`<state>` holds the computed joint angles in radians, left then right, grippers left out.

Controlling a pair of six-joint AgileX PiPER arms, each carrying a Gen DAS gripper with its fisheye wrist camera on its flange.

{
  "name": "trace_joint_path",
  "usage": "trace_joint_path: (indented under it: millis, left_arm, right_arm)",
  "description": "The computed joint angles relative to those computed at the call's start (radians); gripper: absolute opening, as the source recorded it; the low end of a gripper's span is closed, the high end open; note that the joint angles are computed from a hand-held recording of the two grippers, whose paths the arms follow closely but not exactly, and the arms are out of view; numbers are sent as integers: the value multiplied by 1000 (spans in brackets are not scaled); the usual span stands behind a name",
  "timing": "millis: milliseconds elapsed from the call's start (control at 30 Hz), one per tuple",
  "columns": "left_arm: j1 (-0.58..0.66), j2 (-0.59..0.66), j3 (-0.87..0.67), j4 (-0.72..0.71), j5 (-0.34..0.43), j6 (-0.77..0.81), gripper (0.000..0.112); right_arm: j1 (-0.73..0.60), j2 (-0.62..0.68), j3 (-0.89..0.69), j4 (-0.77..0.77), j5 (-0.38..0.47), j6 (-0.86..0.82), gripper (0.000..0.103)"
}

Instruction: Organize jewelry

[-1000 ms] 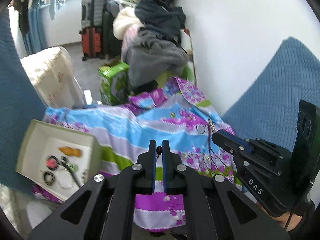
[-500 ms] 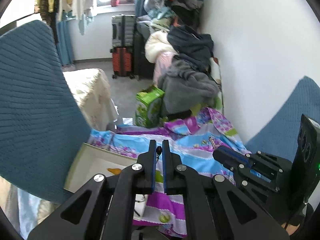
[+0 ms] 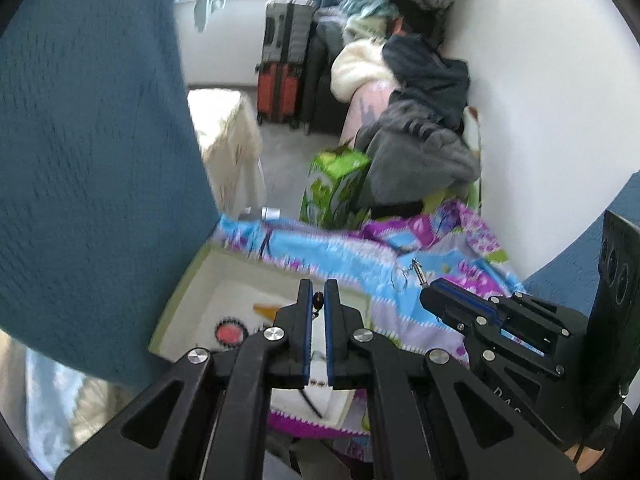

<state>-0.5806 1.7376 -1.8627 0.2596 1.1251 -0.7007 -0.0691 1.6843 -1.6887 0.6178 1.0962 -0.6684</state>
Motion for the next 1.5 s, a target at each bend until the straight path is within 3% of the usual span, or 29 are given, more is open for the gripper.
trace_joint_path:
  millis: [333, 500, 667, 800, 967, 1033, 1500]
  left_arm:
    - [53, -59, 357, -100, -203, -18, 5]
    - [59, -62, 418, -128, -236, -17, 5]
    - [69, -83, 444, -120, -243, -25, 5]
    - [77, -100, 440, -124, -226, -23, 7]
    - [47, -157, 421, -51, -185, -77, 41]
    - [28, -177, 400, -21, -154, -91, 41]
    - [-112, -294, 256, 161, 30, -202, 47]
  right_arm:
    - [90, 20, 245, -38, -126, -11, 3]
    - [118, 38, 283, -64, -154, 8, 3]
    - [110, 53, 265, -64, -130, 22, 5]
    - [101, 54, 236, -63, -104, 31, 7]
    - [77, 9, 209, -40, -73, 17, 12]
    - [65, -14, 194, -28, -56, 20, 19]
    - [-48, -201, 79, 70, 47, 29, 20]
